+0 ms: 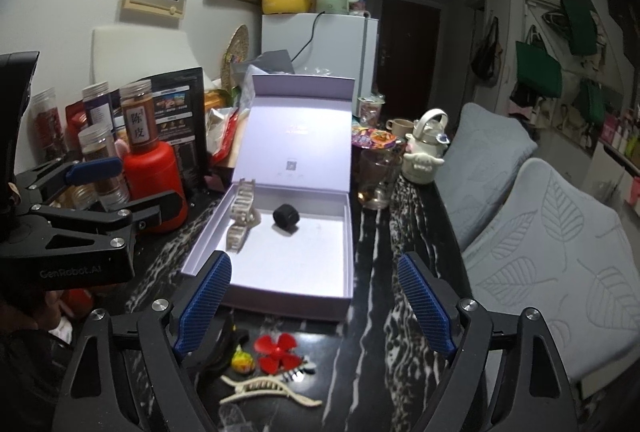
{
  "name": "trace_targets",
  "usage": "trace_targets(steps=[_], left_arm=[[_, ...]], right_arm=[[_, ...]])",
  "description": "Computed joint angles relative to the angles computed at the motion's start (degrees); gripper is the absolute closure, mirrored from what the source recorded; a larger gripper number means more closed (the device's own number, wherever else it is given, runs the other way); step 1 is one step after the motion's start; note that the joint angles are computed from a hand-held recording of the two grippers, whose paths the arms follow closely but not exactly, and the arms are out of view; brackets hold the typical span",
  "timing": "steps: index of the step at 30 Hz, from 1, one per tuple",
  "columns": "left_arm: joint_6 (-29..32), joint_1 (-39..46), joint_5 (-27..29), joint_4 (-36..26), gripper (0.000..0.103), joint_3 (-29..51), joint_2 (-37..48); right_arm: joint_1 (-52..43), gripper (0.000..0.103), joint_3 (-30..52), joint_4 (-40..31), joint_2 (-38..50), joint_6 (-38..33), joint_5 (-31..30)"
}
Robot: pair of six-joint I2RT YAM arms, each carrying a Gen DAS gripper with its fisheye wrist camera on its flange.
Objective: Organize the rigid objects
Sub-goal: 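Withdraw both grippers from the box back toward the remaining items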
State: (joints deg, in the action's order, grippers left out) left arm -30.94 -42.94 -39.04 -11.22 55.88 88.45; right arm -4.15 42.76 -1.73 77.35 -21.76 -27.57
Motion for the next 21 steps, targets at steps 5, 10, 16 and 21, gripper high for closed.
trace_targets(steps=[5, 10, 16, 21], left_arm=[[-2.6, -2.0, 0.5, -0.3, 0.008, -3.0, -1.8], [-5.9, -4.2, -0.2, -1.4, 0.008, -5.6, -2.9], [-8.6, -6.7, -1.3, -2.1, 0.008, -7.7, -3.0], [-10.5, -7.5, 0.3, -1.5, 0.008, -9.3, -1.8]], right_arm=[[-1.0, 0.015, -3.7, -0.5, -3.2, -0.9, -1.3], [-1.7, 0.015, -7.4, -0.1, -4.9, -1.4, -2.2], [-2.9, 0.015, -12.0, 2.3, -6.1, -1.1, -3.2], [-4.0, 0.015, -15.7, 4.2, -6.1, -1.7, -3.4]])
